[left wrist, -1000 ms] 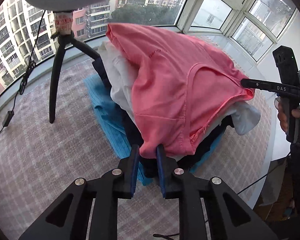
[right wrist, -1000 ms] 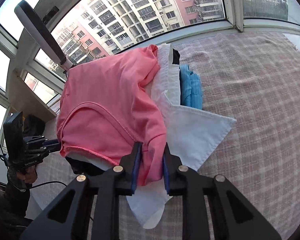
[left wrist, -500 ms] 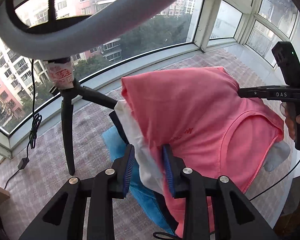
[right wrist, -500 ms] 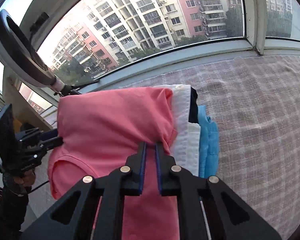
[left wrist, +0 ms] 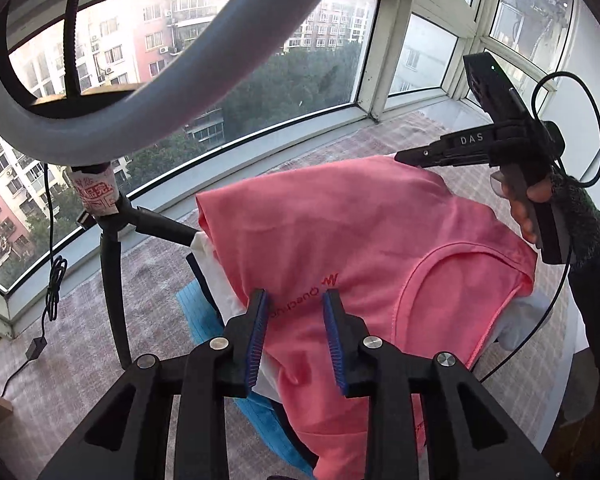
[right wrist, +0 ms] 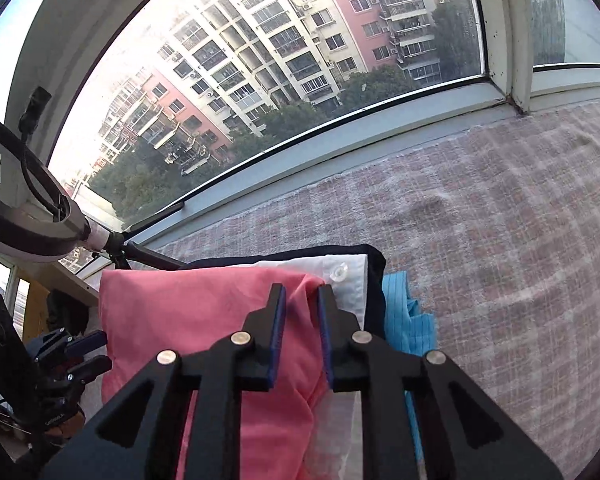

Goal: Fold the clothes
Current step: 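Open both grippers and pull them back from the stack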

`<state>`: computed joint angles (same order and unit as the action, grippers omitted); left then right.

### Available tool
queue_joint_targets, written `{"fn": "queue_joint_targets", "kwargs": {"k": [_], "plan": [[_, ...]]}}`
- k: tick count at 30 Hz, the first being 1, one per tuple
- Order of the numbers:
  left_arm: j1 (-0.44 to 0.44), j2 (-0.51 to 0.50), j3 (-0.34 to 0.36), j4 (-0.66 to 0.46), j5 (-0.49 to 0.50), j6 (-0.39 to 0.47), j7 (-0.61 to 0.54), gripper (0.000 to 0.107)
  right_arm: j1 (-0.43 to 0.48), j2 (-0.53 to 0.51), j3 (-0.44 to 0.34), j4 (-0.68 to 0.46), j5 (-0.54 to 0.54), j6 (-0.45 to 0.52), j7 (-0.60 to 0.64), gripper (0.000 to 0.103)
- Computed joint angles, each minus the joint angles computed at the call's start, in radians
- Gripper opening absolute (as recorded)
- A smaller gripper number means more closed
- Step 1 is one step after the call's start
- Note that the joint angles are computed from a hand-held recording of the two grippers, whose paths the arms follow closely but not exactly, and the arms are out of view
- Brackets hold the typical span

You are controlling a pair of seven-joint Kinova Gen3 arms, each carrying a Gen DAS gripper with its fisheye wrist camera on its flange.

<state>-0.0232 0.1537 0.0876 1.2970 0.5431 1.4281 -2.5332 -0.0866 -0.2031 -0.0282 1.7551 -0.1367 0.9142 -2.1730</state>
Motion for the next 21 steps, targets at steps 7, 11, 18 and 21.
{"fn": "queue_joint_targets", "kwargs": {"k": [7, 11, 18, 21], "plan": [[0.006, 0.006, -0.027, -0.015, 0.01, 0.03, -0.004, 0.027, 0.136, 0.002, -0.151, -0.029, 0.16, 0.01, -0.068, 0.007], [-0.088, 0.004, 0.021, -0.025, 0.087, 0.045, -0.009, 0.028, 0.121, -0.051, -0.158, -0.031, 0.152, 0.029, -0.092, 0.012], [0.01, -0.005, -0.037, 0.02, -0.058, -0.021, -0.012, 0.039, 0.053, -0.025, -0.367, -0.1, 0.322, 0.228, -0.22, 0.047], [-0.056, 0.005, -0.078, -0.001, -0.011, 0.063, 0.005, 0.037, 0.137, -0.099, -0.506, -0.112, 0.359, 0.347, -0.342, 0.047]]}}
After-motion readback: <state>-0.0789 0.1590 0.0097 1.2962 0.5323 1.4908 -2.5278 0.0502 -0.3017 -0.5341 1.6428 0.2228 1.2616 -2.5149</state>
